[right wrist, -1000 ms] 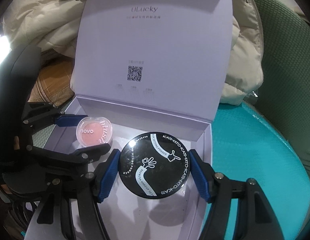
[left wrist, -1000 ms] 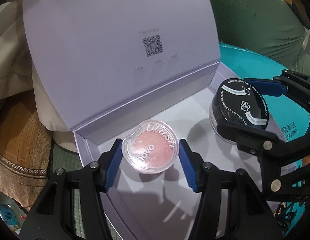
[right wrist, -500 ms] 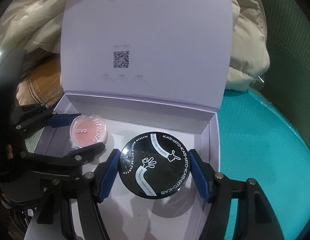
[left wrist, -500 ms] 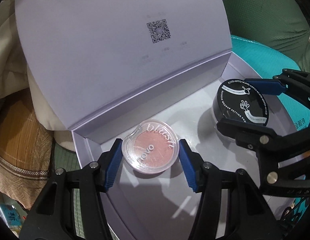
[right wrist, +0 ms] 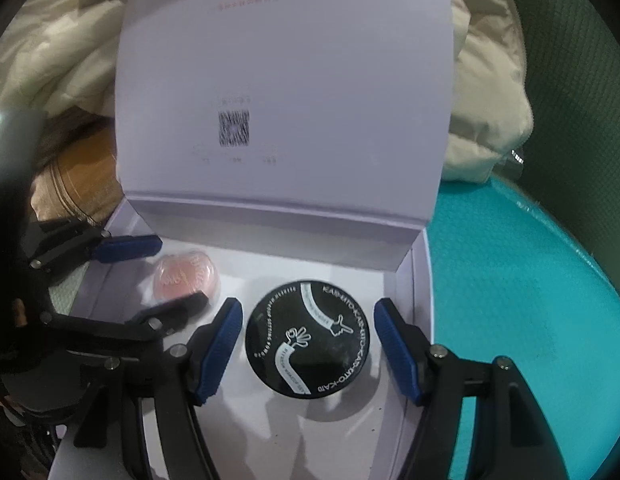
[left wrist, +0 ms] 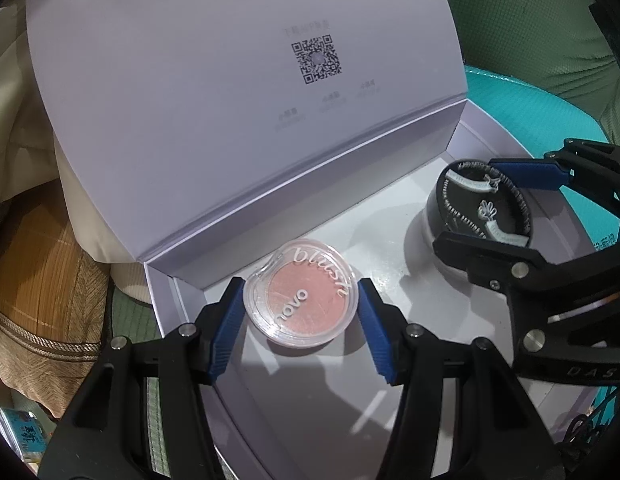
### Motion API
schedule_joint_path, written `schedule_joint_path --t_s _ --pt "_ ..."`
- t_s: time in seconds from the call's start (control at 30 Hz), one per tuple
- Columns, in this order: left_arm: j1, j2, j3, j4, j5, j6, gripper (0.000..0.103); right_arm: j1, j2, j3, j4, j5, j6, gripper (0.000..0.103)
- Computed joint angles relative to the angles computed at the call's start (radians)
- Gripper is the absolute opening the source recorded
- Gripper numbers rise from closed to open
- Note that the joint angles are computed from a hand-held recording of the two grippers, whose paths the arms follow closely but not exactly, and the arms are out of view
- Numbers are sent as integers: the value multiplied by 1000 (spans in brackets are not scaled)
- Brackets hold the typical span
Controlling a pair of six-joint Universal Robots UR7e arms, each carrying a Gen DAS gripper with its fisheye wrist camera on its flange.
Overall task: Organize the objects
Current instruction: 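Lower both items onto the box floor and open both grippers, then withdraw both grippers from the box back toward the hair clips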
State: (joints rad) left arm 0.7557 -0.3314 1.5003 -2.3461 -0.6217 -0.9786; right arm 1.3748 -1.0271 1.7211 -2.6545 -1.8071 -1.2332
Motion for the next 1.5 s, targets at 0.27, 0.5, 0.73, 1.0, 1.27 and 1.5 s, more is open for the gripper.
schedule_joint_path --t_s 0.27,0.5,0.73,1.0,1.27,1.5 --pt "-28 6 7 -61 8 36 64 4 -38 28 -29 9 -8 70" --pt "-55 2 25 -96 21 35 68 -9 -76 38 -67 22 5 70" --pt "-102 -31 82 -108 59 -39 68 -19 -126 53 -68 53 23 73" --pt "-113 -57 75 -100 83 -19 68 -27 -216 137 -105 80 -2 78" --pt "-143 -40 126 -212 115 16 76 -56 -300 197 -103 104 -16 81" --pt "-202 -107 196 -154 98 -62 77 -83 -365 249 -104 122 -24 81"
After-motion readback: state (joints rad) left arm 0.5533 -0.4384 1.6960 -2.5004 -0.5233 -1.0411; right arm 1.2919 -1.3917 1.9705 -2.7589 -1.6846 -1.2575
